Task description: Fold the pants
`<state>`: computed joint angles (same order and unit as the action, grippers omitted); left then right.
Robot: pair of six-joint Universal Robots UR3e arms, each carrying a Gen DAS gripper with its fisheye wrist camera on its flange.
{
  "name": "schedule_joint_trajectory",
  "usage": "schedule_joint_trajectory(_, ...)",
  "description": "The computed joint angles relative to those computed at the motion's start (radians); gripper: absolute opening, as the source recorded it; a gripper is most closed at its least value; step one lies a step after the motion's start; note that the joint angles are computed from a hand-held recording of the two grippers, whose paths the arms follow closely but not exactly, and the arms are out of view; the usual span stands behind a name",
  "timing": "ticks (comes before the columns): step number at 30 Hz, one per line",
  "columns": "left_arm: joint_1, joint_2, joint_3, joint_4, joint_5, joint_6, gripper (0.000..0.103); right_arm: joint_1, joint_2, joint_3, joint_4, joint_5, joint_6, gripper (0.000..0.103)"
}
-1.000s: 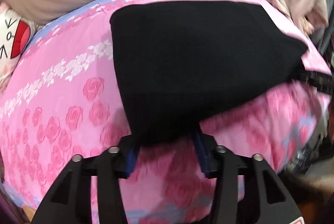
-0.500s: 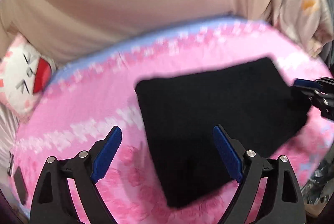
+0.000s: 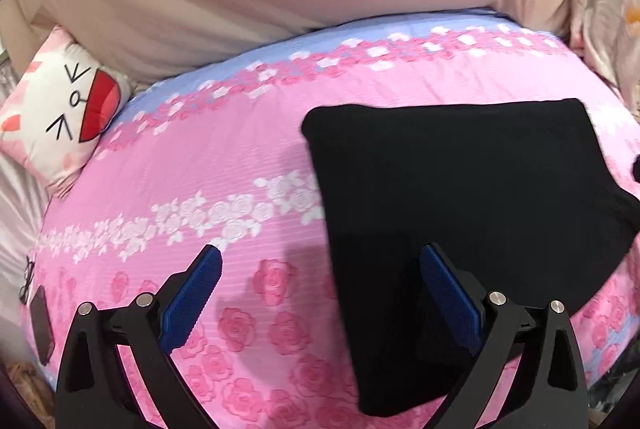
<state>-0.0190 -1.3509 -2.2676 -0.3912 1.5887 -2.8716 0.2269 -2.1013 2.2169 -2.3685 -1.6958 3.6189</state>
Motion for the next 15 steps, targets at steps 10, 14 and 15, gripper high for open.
schedule_joint_trajectory(10, 0.042, -0.023, 0.041, -0.06, -0.056, 0.0, 0.098, -0.183, -0.114, 0.074, 0.084, 0.154, -0.052, 0.081)
schedule_joint_trajectory(14, 0.132, 0.008, 0.071, -0.203, -0.2, 0.014, 0.098, -0.222, -0.129, 0.092, 0.101, 0.193, -0.068, 0.081)
schedule_joint_trajectory(15, 0.173, 0.014, 0.088, -0.27, -0.265, 0.027, 0.098, -0.242, -0.137, 0.098, 0.109, 0.212, -0.079, 0.081)
